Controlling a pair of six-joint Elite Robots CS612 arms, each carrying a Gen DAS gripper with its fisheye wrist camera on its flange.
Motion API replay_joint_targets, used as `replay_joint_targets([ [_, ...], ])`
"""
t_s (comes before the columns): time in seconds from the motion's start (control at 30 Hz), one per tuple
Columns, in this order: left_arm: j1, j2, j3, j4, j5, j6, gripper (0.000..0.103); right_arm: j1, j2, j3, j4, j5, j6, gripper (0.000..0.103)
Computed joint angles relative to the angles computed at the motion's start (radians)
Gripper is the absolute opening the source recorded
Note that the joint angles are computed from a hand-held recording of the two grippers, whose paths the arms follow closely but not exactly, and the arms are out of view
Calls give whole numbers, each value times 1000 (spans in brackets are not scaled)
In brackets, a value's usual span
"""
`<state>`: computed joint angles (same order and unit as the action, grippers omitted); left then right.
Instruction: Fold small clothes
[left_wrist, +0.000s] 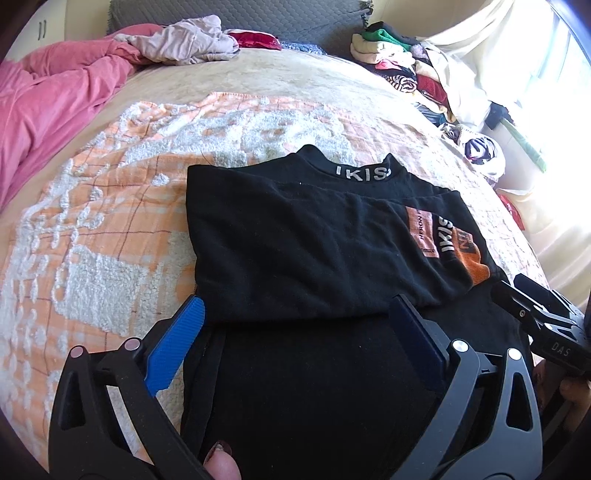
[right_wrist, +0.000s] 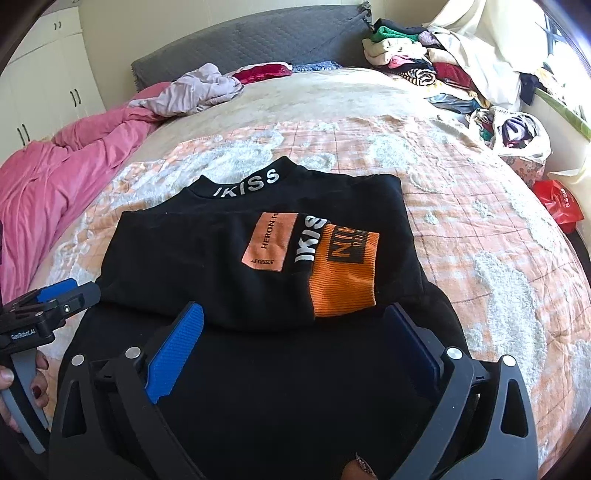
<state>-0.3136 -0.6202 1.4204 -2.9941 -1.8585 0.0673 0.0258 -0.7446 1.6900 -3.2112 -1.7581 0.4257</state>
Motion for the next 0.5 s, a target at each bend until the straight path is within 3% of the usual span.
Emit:
replay_joint_targets([
  [0.5, 2, -45, 71, -44, 28, -2, 94, 13, -52, 71, -52, -25, 3, 99],
])
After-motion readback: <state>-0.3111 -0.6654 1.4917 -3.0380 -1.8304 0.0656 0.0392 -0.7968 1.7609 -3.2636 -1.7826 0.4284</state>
